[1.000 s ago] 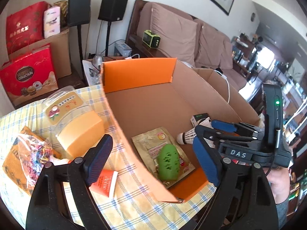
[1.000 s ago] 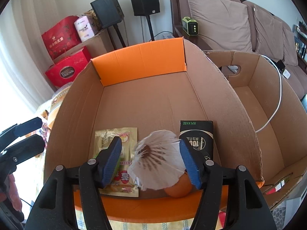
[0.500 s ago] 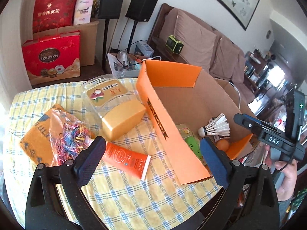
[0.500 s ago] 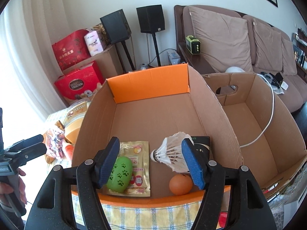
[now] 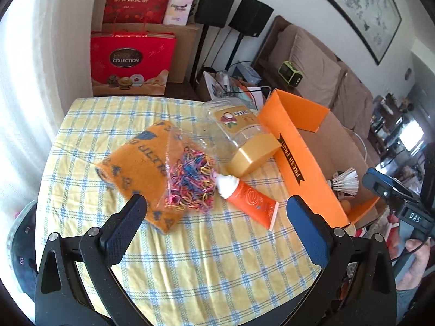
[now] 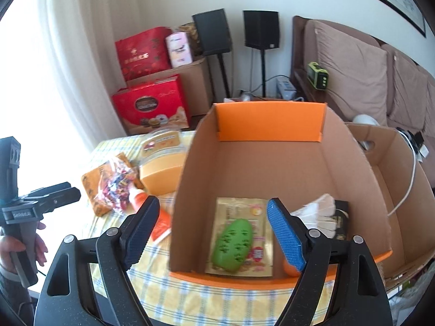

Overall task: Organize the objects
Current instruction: 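Withdraw both tools from the box back over the table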

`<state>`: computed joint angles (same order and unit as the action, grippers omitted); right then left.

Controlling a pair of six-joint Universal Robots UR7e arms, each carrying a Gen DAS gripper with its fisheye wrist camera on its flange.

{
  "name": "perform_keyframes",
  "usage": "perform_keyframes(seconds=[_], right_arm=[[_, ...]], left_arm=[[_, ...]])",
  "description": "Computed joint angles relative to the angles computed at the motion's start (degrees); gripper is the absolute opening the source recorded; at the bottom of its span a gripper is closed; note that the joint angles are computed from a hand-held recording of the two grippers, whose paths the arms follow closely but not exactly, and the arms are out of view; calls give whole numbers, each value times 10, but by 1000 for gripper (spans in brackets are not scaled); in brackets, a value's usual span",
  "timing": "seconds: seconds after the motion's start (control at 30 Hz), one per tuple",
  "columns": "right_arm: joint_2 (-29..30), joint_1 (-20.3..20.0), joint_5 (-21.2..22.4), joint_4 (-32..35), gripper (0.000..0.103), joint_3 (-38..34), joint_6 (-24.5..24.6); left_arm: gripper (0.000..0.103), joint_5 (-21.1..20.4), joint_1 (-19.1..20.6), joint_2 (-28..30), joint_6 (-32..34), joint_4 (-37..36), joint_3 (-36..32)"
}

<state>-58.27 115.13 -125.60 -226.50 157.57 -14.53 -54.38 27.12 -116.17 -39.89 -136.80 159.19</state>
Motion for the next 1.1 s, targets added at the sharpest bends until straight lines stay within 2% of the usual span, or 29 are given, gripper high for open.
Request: perform_keyframes(seconds=[0.1, 0.27, 0.6, 1.0, 1.1], right_arm=[[12, 17, 5, 40, 88, -16, 2], [55, 41, 8, 52, 89, -41, 5], [125, 59, 17, 65, 89, -81, -2], [181, 56, 45, 62, 89, -110, -12], [191, 51, 60, 73, 89, -123, -7]], left_arm=[[103, 6, -7, -62, -11, 61, 2], [103, 18, -9, -117, -25, 129, -2], [103, 11, 38, -113, 4, 102, -3], [103, 29, 76, -76, 30, 35, 5], [103, 41, 78, -73, 29, 37, 4]])
